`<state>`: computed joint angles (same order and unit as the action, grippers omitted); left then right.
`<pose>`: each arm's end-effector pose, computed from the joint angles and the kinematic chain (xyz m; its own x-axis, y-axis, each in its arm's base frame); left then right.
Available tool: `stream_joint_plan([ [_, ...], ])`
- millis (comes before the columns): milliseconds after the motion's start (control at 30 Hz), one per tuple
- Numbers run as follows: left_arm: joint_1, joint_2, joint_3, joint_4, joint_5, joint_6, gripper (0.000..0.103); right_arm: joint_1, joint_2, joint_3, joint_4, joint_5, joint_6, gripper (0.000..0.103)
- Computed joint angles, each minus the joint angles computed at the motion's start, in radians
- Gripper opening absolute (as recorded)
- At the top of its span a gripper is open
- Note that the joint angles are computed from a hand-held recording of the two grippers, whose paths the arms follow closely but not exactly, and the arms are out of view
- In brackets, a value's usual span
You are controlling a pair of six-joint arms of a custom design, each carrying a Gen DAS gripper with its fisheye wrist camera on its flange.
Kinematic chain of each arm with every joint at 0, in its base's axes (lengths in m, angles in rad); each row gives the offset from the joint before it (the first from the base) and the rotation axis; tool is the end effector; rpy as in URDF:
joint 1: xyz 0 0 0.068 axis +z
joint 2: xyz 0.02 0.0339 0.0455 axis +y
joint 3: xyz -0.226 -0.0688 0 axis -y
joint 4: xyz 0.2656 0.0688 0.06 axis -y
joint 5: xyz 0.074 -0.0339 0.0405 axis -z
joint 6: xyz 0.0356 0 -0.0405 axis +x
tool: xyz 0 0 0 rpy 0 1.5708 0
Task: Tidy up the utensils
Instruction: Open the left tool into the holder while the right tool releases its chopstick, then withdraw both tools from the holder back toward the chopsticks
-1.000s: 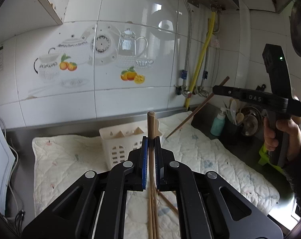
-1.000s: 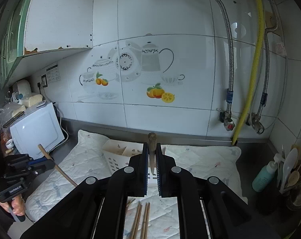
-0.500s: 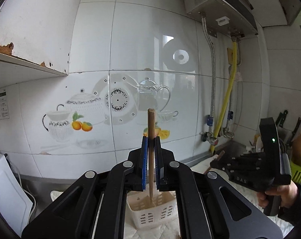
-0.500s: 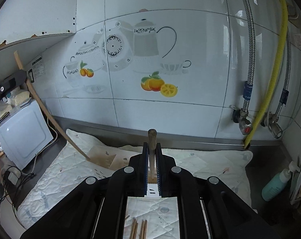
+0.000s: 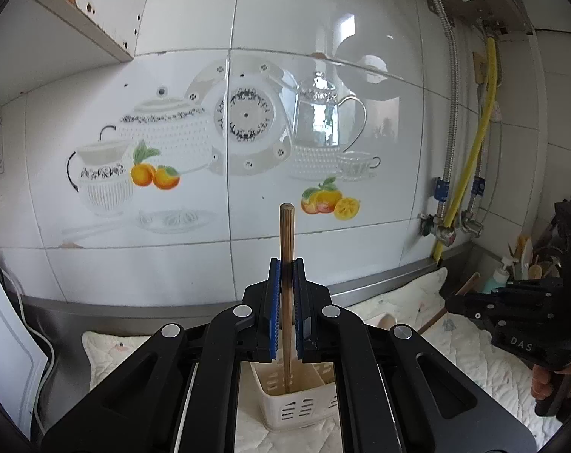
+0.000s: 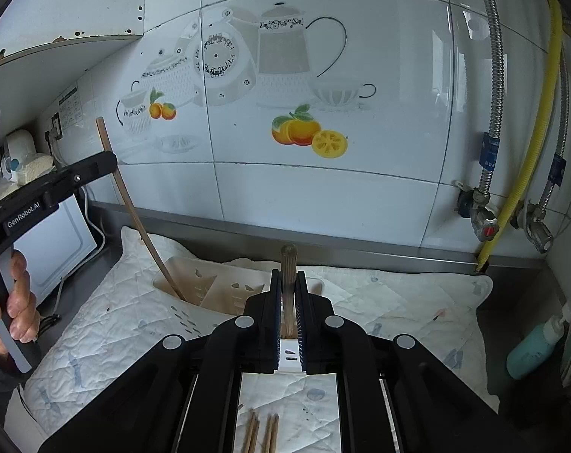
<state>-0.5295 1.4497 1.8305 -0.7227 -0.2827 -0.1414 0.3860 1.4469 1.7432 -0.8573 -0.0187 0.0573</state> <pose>0.2802 -0.1525 0.4560 -0.3229 0.0322 -0.9459 0.2149 0.9758 -0.0402 0.2975 0.1216 0.4144 -0.5145 -0.1473 -0.8448 -0.3622 0.9303 0.0584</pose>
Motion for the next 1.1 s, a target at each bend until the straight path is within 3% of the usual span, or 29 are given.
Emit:
stream_joint_plan([
  [133, 0.02, -0.004, -0.034, 0.004, 0.032, -0.01, 0.006, 0.001, -0.003, -0.012, 0.007, 0.003, 0.007, 0.008],
  [233, 0.022, -0.01, -0.052, 0.009, 0.032, -0.021, 0.007, 0.004, -0.012, -0.02, 0.01, 0.007, 0.011, 0.024],
  [400, 0.02, -0.04, -0.081, 0.014, 0.041, -0.026, 0.009, 0.014, -0.049, -0.034, 0.014, 0.031, 0.012, 0.031],
  [567, 0.001, -0.117, -0.129, 0.02, 0.031, -0.035, 0.023, 0.029, -0.158, -0.107, 0.028, 0.059, 0.013, 0.035],
  [767, -0.078, -0.247, -0.203, -0.011, -0.042, -0.046, 0.032, 0.082, -0.355, -0.264, 0.018, 0.112, 0.032, 0.039],
  [933, -0.218, -0.435, -0.38, -0.046, -0.13, -0.082, 0.034, 0.155, -0.561, -0.44, -0.014, 0.16, 0.101, 0.043],
  [1100, -0.431, -0.636, -0.595, -0.126, -0.26, -0.181, 0.034, 0.33, -0.757, -0.609, -0.065, 0.342, 0.185, 0.047],
])
